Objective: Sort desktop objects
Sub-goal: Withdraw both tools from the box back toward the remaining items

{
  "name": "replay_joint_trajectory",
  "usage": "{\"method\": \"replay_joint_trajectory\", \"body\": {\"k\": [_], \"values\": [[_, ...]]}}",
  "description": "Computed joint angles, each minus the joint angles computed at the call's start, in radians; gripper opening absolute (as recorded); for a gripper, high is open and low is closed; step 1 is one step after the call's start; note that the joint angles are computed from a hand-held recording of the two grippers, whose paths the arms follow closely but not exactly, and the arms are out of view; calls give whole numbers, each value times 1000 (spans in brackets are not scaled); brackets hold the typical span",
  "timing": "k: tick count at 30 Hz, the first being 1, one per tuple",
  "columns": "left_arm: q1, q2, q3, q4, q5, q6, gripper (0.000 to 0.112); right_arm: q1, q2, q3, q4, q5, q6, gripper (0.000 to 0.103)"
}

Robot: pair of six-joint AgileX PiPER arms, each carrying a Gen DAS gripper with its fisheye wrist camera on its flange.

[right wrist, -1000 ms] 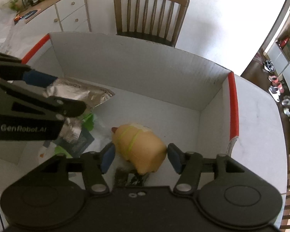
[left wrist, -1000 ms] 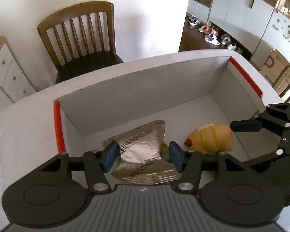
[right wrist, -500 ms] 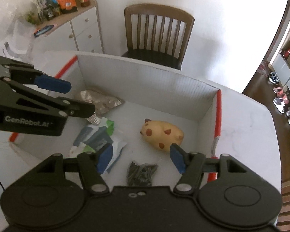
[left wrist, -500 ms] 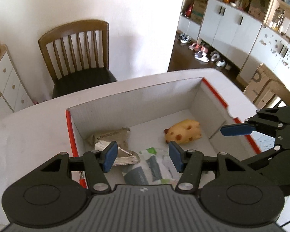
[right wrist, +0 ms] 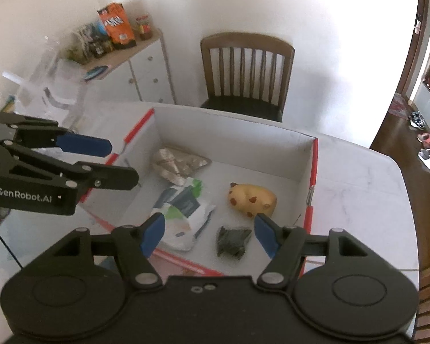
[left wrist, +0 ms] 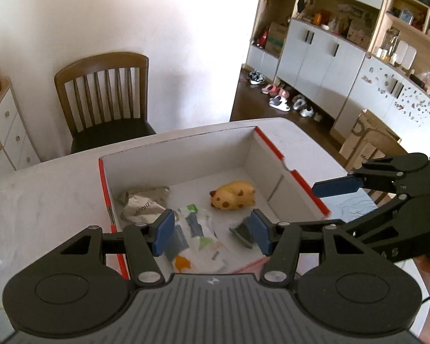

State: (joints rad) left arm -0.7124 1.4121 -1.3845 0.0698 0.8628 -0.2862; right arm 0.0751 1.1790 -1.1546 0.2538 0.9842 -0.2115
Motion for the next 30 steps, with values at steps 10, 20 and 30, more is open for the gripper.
{"method": "replay_joint_trajectory", "body": {"k": [10, 20, 30], "values": [[-139, -198, 148, 109, 22, -209, 57, -74, -180, 84, 118, 84, -54, 72], [-361, -375, 315, 306, 70, -516, 64, -123, -344, 171, 170, 169, -72, 80], [-677, -460, 432, 547, 208, -820, 72, -251, -491, 270, 243, 232, -141, 87]]}}
